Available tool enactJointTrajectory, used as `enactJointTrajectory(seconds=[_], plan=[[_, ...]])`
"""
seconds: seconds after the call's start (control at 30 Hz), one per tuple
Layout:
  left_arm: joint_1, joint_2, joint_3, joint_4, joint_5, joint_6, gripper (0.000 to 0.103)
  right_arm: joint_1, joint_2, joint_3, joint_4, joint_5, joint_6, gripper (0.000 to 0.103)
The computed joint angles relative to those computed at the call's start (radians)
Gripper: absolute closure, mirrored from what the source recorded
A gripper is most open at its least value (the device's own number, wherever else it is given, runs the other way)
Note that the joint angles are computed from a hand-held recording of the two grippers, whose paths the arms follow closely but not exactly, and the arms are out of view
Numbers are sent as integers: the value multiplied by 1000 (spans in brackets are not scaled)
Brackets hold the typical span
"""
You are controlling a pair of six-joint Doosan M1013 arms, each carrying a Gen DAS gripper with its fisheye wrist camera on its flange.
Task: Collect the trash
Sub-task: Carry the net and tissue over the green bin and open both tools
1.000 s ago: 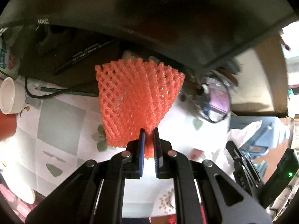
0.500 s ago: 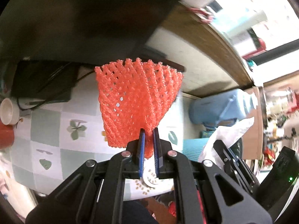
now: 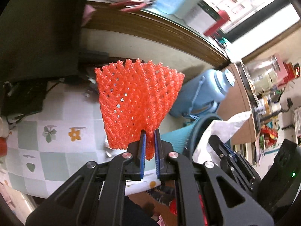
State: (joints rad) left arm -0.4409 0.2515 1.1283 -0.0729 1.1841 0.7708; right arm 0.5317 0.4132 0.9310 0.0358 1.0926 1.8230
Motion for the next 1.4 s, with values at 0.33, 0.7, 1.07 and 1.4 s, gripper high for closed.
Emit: enactJointTrajectory(seconds=[0.33,0.7,1.07,1.4], plan=[[-106,81,-117,41,53,-27,95,-94,-87,137,79,-35,-54,100],[-171,181,-238,-9,101,0,95,-190,-139,236,111,-28,-66,100],[-191,271,-331,-74,160,17,94,-235,-119,240,144,28,-134,97],[-191,299,-339,-83,180,10,61,-240,-98,241,156,69,-154,55]])
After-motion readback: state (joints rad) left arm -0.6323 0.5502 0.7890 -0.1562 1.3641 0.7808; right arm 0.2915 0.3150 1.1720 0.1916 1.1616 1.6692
